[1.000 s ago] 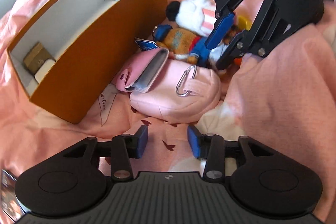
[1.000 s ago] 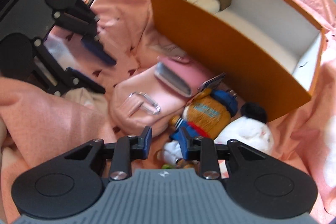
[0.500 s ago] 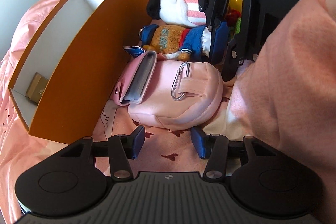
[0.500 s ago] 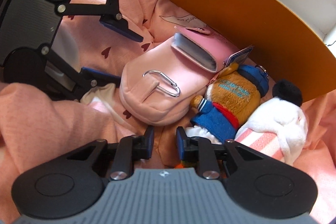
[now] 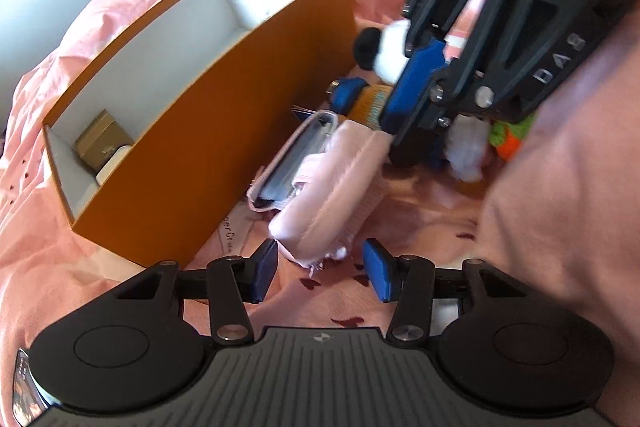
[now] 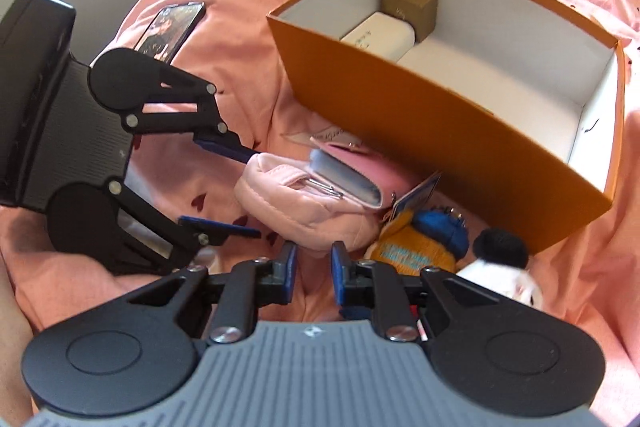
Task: Organize objects
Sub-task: 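Grasp the pink backpack keychain with the left gripper while the right grasps the pink wallet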
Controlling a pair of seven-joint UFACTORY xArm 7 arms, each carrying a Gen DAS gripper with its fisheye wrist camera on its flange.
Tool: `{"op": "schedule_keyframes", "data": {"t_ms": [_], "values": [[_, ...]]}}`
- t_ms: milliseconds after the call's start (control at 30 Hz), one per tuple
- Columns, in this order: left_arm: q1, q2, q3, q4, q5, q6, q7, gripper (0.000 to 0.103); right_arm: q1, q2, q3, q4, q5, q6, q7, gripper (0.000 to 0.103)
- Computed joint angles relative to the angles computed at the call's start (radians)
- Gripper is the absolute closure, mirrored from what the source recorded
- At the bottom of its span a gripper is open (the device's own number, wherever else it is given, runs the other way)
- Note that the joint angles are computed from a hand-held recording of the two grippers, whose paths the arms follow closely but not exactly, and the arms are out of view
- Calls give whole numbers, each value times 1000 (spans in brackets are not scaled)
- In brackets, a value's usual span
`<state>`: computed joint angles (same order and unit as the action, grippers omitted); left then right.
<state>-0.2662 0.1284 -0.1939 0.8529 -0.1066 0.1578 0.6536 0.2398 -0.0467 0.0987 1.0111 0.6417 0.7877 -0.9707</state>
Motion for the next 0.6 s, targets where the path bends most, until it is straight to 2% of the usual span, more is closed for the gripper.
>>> {"op": "schedule_keyframes", "data": {"t_ms": [33,133,200,333,433,467,500,600], "values": [[-2,9,4,8,-5,-7,-21,51,0,2,0,3,5,-5,4,83],[48,26,-50,40,-156,13,27,53,3,-1,5,-5,13,-49,14,83],[58,35,-64,53,-219,20,40,53,7,-1,7,-12,17,-86,25,83],[30,61,-41,65,-210,-6,-31,53,5,29,6,10,53,-111,47,85],[-17,80,9,64,-109,-41,-144,53,4,40,13,19,72,-136,68,87],[-26,83,19,63,-82,-52,-178,57,3,44,14,23,79,-142,71,87],[-2,84,-1,63,-94,-57,-177,63,3,47,16,25,82,-147,74,87],[75,81,-78,64,-171,-58,-151,71,3,46,21,22,83,-163,65,87]]}}
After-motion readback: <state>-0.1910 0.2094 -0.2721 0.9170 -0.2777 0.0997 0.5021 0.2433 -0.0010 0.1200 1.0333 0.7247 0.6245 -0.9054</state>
